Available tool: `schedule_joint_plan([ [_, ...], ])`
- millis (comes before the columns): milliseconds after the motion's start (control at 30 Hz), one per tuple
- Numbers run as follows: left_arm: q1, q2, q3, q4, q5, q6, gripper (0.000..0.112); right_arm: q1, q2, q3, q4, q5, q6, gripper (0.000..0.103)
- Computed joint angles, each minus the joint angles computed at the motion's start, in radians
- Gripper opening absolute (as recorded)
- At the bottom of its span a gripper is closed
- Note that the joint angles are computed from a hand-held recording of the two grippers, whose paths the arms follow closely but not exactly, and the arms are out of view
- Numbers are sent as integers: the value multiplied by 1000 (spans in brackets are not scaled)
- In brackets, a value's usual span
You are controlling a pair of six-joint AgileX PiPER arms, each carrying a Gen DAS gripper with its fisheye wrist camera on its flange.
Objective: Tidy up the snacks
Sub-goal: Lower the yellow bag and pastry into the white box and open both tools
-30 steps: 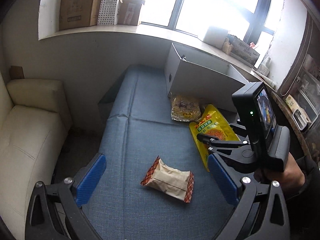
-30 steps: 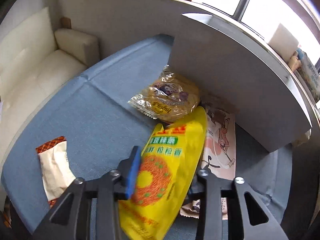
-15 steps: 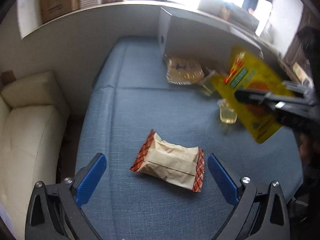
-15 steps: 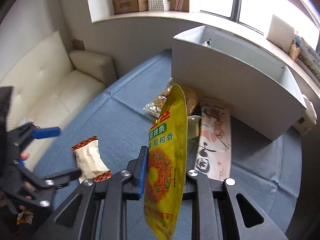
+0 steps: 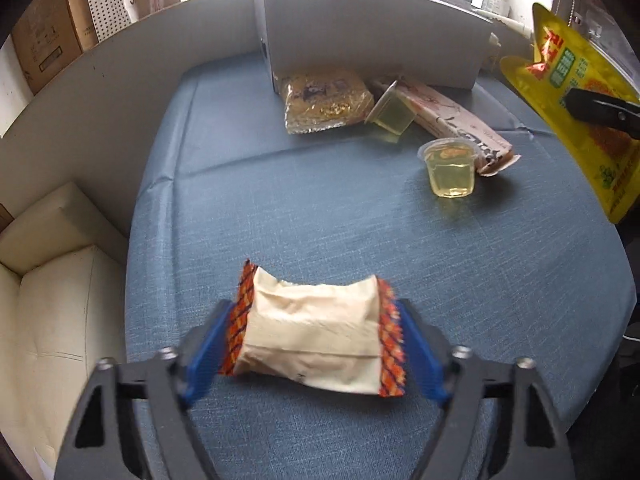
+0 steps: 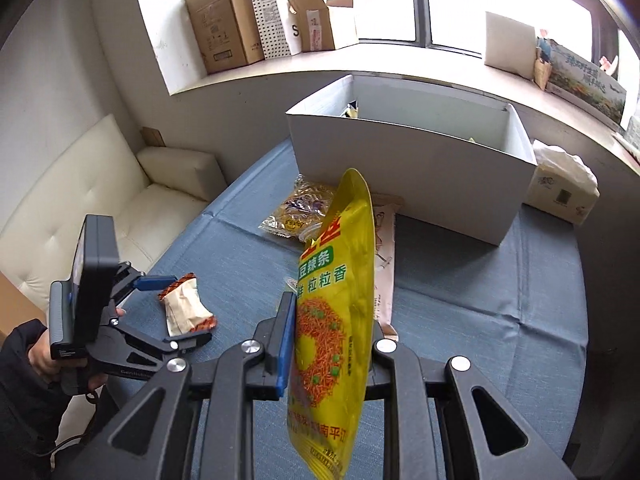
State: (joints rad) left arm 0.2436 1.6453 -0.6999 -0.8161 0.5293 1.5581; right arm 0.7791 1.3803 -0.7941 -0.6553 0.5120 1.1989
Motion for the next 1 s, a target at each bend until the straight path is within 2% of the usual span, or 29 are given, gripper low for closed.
schedule_joint_plan([
  [33, 6, -8, 0, 4, 11, -1, 65, -2, -14, 11, 3, 1, 0, 23],
  [100, 10, -5, -10, 24, 26, -26, 64, -12, -18, 23, 8, -15, 1, 23],
  [233, 38, -21, -30, 31, 103, -41, 63, -17, -20, 35, -3, -32, 20, 23],
  [400, 68, -112, -80, 19, 301, -59, 63, -20, -59, 56, -39, -27, 57, 23],
  [533, 10, -177, -150, -18, 385, -108, 63, -60, -96, 50, -7, -9, 0, 23],
  [633, -83, -197, -220, -34, 365, -167, 64, -133, -125, 26, 53, -1, -103, 23],
  [767, -209, -153, -376, -27, 331, -320, 64, -278, -135, -45, 172, 8, -295, 23],
  [833, -263, -98, -482, -18, 314, -396, 64, -363, -120, -90, 266, 4, -420, 23],
  [900, -305, -22, -618, 16, 327, -502, 64, -459, -83, -151, 391, -1, -579, 23],
  [1000, -373, 92, -811, 94, 320, -636, 64, -557, -13, -247, 495, 1, -726, 23],
])
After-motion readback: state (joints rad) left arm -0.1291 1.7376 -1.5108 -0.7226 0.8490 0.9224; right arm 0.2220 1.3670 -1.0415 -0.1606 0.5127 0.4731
